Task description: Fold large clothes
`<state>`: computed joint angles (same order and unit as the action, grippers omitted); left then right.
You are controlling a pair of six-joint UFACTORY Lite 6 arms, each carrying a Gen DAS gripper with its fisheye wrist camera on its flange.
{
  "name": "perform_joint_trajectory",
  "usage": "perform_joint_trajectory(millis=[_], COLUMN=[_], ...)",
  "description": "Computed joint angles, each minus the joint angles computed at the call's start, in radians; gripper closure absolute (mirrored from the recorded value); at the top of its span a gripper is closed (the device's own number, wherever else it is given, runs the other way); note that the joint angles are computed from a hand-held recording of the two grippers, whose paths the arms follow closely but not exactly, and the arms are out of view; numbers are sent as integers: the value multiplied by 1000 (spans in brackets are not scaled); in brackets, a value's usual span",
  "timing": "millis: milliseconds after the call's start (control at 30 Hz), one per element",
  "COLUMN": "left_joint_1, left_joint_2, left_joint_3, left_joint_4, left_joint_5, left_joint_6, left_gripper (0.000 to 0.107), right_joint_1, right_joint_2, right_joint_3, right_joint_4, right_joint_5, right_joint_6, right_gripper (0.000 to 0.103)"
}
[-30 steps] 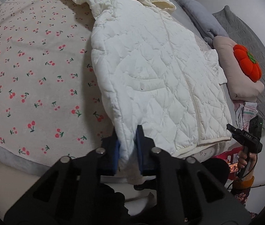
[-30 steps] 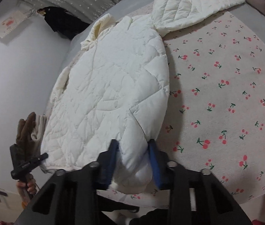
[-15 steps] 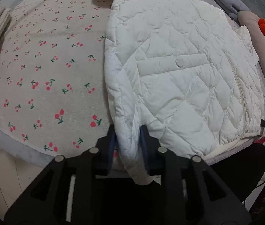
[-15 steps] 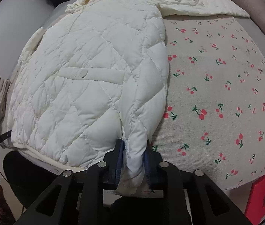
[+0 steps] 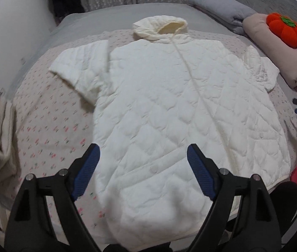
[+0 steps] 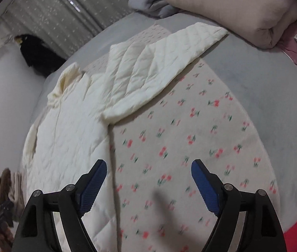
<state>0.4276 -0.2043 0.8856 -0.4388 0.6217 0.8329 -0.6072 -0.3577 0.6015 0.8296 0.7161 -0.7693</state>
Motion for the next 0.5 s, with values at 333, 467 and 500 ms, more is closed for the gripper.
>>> perform_joint_trajectory(millis=[333, 467, 500], left_joint_1=[-470, -581, -603], left_joint_2=[547, 859, 947], left_joint_3=[472, 796, 894], left_joint_4=[-93, -176, -170], left_joint_5=[-134, -174, -178], left_joint_6=[-71, 1, -17], left_gripper=[22, 22, 23], right_joint_1=[22, 47, 47], right_joint_2=[743, 962, 1024], right_joint_3=[619, 876, 953], right_joint_4=[212, 63, -6], right_joint_5=[-212, -315, -327], right_joint_6=[-61, 136, 226], right_gripper=[19, 19, 19])
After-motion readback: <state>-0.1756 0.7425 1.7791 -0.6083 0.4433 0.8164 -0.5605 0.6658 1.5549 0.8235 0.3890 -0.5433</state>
